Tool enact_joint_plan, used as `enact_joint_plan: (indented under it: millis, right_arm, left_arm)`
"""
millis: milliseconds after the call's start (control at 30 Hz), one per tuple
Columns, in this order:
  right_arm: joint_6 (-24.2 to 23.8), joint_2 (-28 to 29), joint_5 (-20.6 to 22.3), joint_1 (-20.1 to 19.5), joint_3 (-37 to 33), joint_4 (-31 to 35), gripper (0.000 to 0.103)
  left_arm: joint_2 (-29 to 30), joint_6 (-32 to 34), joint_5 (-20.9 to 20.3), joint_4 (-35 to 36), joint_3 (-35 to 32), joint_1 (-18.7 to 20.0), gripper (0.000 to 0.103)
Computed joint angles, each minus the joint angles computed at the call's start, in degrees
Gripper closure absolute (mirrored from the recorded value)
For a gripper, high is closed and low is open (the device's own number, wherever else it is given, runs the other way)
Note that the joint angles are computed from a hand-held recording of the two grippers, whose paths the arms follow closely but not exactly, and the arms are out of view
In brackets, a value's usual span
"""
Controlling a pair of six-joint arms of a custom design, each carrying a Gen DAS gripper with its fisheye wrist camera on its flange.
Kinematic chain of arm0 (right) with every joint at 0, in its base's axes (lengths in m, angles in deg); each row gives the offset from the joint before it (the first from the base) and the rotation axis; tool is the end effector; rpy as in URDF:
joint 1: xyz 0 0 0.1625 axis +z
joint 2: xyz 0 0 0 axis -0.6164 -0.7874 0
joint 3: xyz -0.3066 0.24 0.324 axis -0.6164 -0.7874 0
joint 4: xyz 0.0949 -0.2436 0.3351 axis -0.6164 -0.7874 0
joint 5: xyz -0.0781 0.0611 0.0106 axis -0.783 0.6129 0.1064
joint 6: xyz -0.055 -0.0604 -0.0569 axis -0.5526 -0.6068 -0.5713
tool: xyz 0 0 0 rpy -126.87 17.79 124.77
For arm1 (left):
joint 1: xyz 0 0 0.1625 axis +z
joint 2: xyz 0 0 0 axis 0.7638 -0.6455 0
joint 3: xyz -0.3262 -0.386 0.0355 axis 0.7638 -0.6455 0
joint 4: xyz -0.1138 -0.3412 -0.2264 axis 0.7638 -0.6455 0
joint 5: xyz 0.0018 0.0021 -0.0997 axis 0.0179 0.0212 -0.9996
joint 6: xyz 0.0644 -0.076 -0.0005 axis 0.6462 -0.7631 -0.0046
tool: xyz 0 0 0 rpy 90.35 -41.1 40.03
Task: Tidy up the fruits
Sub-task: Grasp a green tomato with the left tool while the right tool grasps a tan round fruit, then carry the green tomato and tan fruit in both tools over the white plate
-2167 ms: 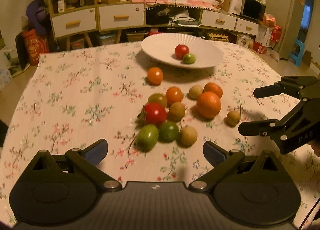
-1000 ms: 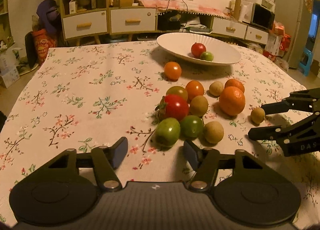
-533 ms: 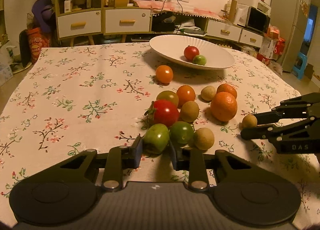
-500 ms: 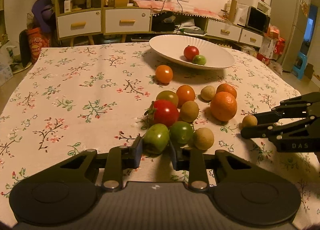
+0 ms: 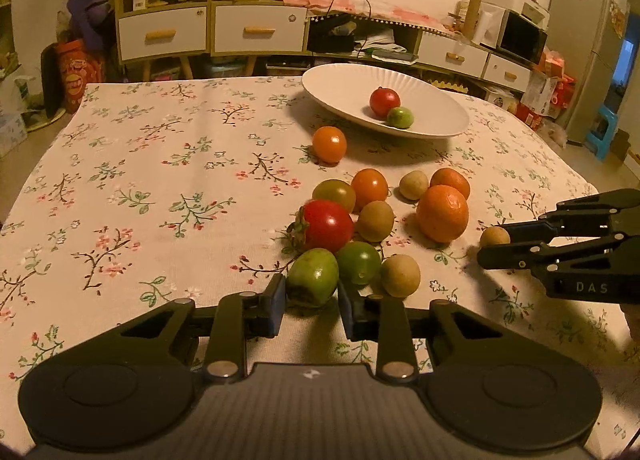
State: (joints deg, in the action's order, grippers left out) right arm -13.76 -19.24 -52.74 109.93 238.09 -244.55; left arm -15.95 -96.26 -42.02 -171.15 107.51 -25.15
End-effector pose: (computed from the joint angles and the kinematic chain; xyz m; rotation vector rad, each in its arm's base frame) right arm 0.0174 -0.3876 0.1627 1.2919 -2.3814 0.5708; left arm -0.2068 -0.3340 -0.0654 0.3054 2.2841 -0.9878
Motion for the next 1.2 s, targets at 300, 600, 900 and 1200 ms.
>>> enact_joint_plan:
  millis: [300,600,900,1200]
  right_arm:
    - [2.0,-0.8,-1.2,1.9,-0.3,0.0,0.08]
    - [4.3,-2.3,-0.8,3.6,-1.3,1.3,0.08]
    - [6.4,-3.9,-0.3,5.0,-3.0,3.5,0.08]
    - [8.7,-5.2,0.3,6.2,-6.2,7.5,0.08]
  left_arm:
    - [-3.5,-3.4,-0.5,4.1,0.2,-0.6,0.075]
    - [-4.8,-0.7,-0.7,2.8,-1.3,0.1,0.075]
    - [-5.0,6.1,-1.2,1.9,-5.4,2.1,0.075]
    - [-4.5,11.2,-2.3,1.8,-9.8,4.6,0.075]
